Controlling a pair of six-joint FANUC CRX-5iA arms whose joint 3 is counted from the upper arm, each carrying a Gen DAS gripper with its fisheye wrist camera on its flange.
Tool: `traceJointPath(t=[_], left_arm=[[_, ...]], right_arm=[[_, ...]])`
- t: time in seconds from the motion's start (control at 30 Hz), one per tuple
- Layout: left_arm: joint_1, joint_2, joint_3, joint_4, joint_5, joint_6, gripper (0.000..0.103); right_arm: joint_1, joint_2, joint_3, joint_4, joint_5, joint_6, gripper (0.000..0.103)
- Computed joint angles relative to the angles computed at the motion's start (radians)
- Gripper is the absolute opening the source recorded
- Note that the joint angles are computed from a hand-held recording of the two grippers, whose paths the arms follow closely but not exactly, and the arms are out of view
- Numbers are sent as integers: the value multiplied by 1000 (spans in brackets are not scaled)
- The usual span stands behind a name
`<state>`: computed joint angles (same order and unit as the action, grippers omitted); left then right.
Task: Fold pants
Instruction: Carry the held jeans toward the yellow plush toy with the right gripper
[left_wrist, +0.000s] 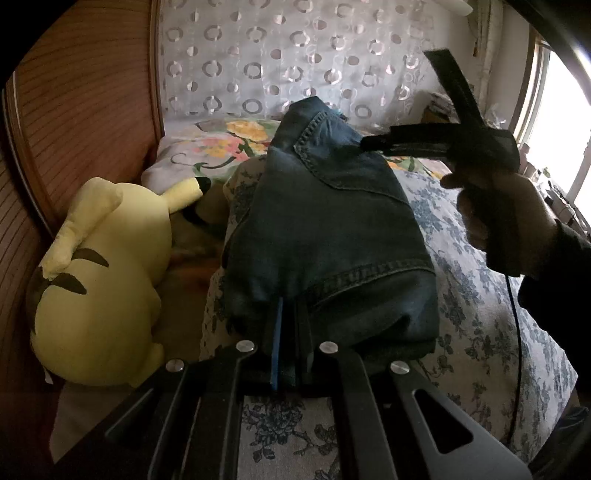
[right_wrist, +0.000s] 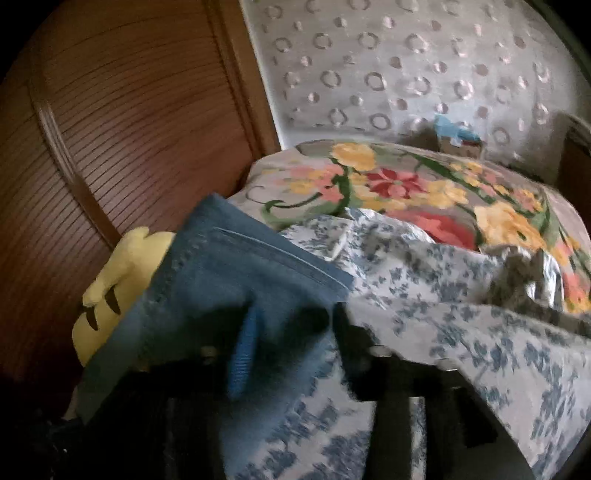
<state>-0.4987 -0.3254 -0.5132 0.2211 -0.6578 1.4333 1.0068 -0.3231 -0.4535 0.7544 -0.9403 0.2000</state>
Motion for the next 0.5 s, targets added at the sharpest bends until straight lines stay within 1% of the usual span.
traceJointPath(t=[0.07,0.13,0.23,0.33,0.4,0.5], left_arm=[[4,-2,-3,8,2,-8,4],[8,-7,-11,19,6,-18,4],[13,-15,-12,23,7,-22,4],[14,-18,-11,20,6,-20,5],[13,-21,-12,17,5,-16,5],[13,-25,-14,16,6,-11,4]], right_arm=[[-17,-16,-9,-45,21,11,57],[-36,-22,-5,-98,46,35,59],[-75,-18,11,-177,90,68,59],[-121,-6,17,-223,174,110,59],[-127,9,26,-220,188,124,58],[-143,27,25,-197,238,149,54]])
